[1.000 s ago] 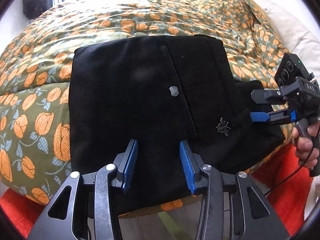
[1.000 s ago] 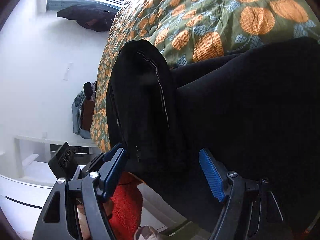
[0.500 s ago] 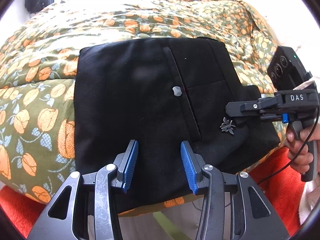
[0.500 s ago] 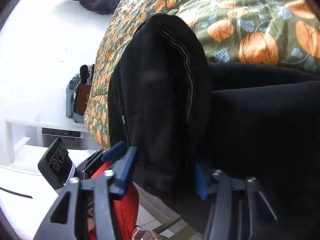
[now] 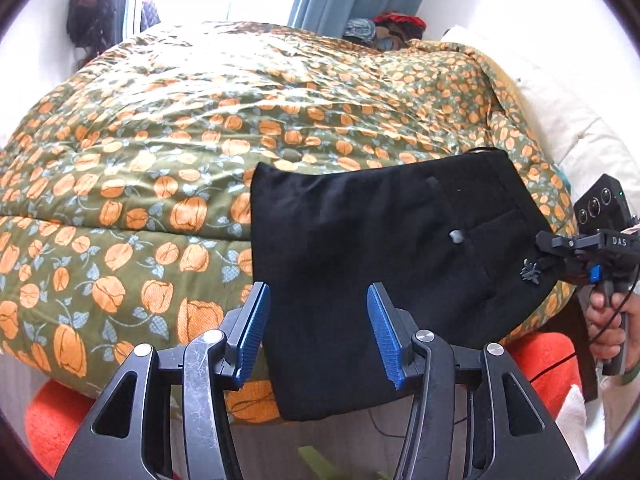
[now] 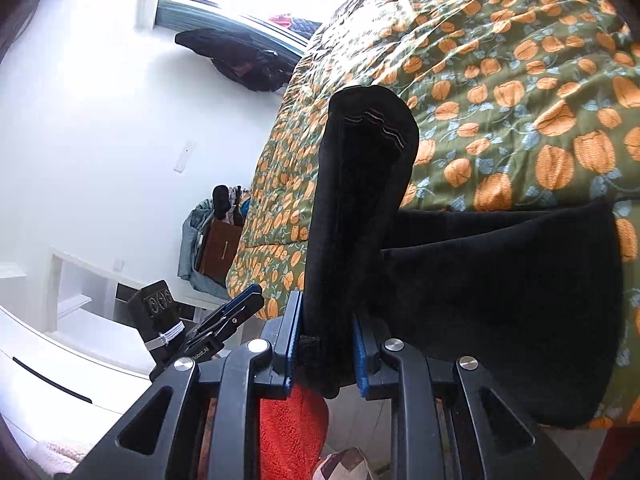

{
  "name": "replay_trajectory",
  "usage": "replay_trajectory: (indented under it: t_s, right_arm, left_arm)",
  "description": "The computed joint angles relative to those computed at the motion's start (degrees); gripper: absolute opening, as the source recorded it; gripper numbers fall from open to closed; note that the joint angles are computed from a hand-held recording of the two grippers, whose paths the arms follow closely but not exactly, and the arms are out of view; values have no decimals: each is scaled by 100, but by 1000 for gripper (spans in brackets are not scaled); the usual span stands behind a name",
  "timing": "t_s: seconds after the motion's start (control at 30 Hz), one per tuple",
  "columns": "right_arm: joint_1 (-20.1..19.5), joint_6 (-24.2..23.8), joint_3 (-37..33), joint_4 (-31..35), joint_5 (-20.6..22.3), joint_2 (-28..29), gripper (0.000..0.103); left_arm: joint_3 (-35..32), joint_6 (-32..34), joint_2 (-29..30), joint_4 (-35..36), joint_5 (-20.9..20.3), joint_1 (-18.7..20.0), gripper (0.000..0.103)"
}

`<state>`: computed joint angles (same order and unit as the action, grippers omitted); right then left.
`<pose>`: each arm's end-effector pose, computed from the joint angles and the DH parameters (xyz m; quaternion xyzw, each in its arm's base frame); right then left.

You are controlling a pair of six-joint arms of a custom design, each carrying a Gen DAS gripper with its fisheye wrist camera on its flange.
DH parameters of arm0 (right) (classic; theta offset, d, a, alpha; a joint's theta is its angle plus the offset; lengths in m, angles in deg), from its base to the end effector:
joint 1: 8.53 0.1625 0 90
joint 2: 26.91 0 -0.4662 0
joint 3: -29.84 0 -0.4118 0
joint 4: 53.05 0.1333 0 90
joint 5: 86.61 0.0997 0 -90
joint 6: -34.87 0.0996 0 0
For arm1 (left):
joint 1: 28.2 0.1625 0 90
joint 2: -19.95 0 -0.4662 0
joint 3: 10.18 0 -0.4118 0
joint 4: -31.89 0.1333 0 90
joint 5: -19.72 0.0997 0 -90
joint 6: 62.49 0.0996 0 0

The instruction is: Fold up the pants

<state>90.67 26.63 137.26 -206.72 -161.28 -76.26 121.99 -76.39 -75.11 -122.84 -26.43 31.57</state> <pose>0.2583 -0.5965 0.0808 -0.1565 0.9775 -0.0473 0.1336 -0.0311 -0.4552 0.3610 0.0397 0.9044 -0.3414 0.2529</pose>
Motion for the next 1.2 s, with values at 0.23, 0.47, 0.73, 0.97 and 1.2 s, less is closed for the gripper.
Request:
replay_trajectory:
  t_s: [0.23, 0.47, 0.73, 0.97, 1.2]
  right_arm:
    - [-686, 178, 497, -229, -944, -480, 22]
    - [-971, 496, 619, -777, -1588, -283, 58]
    - [-31, -1136, 653, -1924, -2124, -420, 58]
    - [155, -1051, 477, -1580, -3296, 355, 59]
    - [463, -1204, 35, -1686, -3203, 335, 58]
  left_arm:
    - [-2, -112, 510, 209, -2, 25, 53]
    - [-25, -346, 842, 672, 323, -111, 53]
    - [-209, -743, 1283, 1275, 642, -99, 53]
    - [-299, -1196, 1504, 1917, 1087, -175, 60]
    - [-282, -1238, 1491, 1988, 1124, -184, 60]
